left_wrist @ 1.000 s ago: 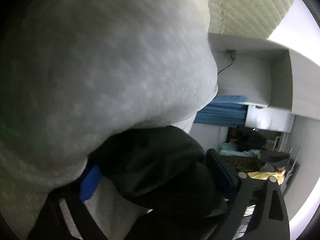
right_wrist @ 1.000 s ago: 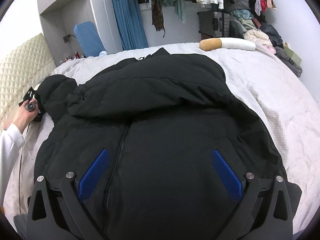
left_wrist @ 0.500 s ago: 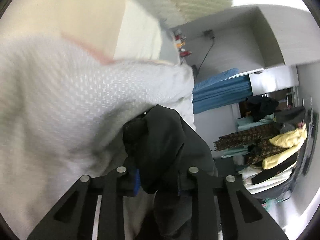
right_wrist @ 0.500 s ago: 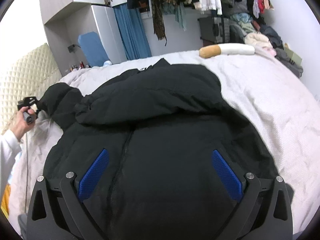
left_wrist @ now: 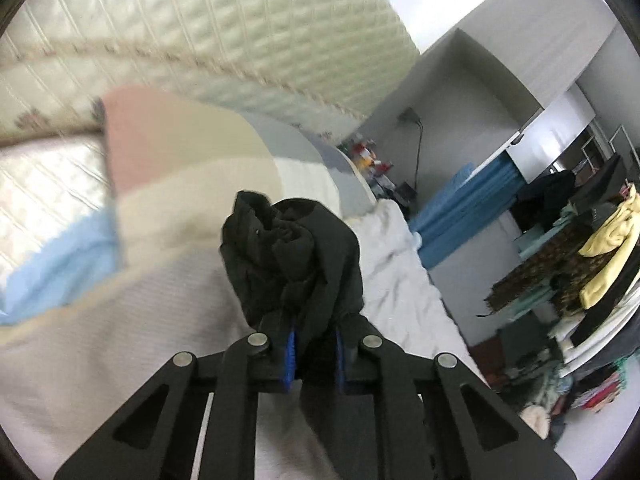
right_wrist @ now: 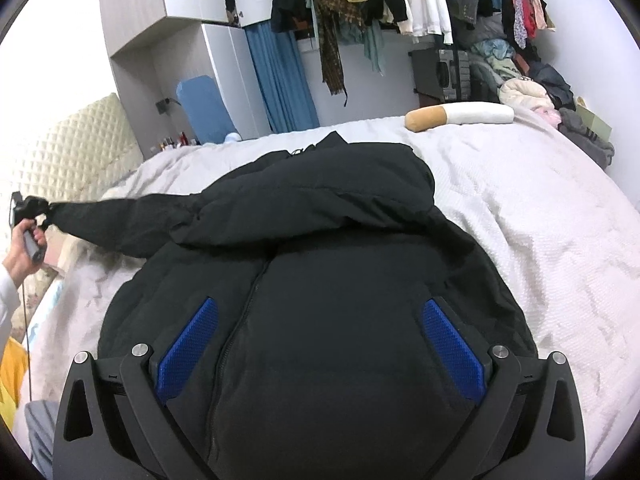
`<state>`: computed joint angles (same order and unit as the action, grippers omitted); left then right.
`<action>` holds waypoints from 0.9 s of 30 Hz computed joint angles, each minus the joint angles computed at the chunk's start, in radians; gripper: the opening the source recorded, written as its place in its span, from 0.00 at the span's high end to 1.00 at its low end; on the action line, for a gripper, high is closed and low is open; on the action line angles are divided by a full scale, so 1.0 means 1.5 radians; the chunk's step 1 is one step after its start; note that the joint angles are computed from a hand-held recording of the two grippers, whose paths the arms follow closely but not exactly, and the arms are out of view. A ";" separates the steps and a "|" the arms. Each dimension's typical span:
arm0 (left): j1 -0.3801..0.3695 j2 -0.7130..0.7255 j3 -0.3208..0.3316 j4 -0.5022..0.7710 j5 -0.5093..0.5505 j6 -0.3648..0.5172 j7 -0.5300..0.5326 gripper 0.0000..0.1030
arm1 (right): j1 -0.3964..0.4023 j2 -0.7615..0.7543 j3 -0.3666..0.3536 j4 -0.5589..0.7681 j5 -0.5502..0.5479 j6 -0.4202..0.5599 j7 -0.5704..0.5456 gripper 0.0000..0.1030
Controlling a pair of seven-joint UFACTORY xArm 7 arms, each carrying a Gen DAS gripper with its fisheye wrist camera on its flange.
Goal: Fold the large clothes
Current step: 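Lift the sleeve with the left tool and swing it over the jacket body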
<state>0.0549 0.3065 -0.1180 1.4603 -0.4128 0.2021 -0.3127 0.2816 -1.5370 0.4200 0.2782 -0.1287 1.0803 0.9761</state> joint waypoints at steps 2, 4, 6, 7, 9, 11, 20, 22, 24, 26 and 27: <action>-0.008 -0.035 0.014 -0.031 0.020 0.003 -0.005 0.88 | 0.008 -0.020 -0.001 -0.002 0.000 0.013 -0.001 0.00; -0.024 -0.081 0.032 -0.072 0.054 0.004 -0.021 0.88 | 0.011 -0.037 -0.002 -0.002 -0.002 0.022 -0.005 0.00; -0.036 -0.120 0.042 -0.109 0.079 -0.002 -0.030 0.88 | 0.012 -0.056 -0.004 -0.004 -0.004 0.029 -0.011 0.00; -0.048 -0.128 0.049 -0.114 0.105 -0.005 -0.051 0.88 | 0.011 -0.065 -0.005 -0.004 -0.005 0.032 -0.015 0.00; -0.069 -0.151 0.057 -0.121 0.160 -0.006 -0.092 0.89 | 0.009 -0.076 -0.004 -0.001 -0.006 0.036 -0.023 0.00; -0.088 -0.151 0.063 -0.094 0.231 0.012 -0.147 0.89 | 0.009 -0.086 -0.004 -0.001 -0.005 0.037 -0.034 0.00; -0.165 -0.179 0.015 0.018 0.383 0.100 -0.202 0.89 | 0.003 -0.168 -0.011 -0.012 0.010 0.066 -0.064 0.00; -0.186 -0.177 0.003 0.046 0.407 0.117 -0.207 0.89 | -0.005 -0.185 -0.013 -0.011 0.007 0.074 -0.076 0.00; -0.208 -0.168 -0.007 0.082 0.428 0.137 -0.202 0.89 | -0.013 -0.201 -0.013 -0.009 0.007 0.083 -0.087 0.00; -0.233 -0.159 -0.016 0.110 0.453 0.152 -0.207 0.89 | -0.019 -0.222 -0.017 -0.010 0.010 0.093 -0.096 0.00; -0.245 -0.155 -0.020 0.122 0.465 0.160 -0.211 0.89 | -0.022 -0.232 -0.020 -0.012 0.013 0.097 -0.100 0.00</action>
<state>-0.3134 0.0733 -0.1475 1.6430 0.2848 0.4419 -0.6287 0.2484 -1.8845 0.3902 0.2609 -0.1095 1.2264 0.8263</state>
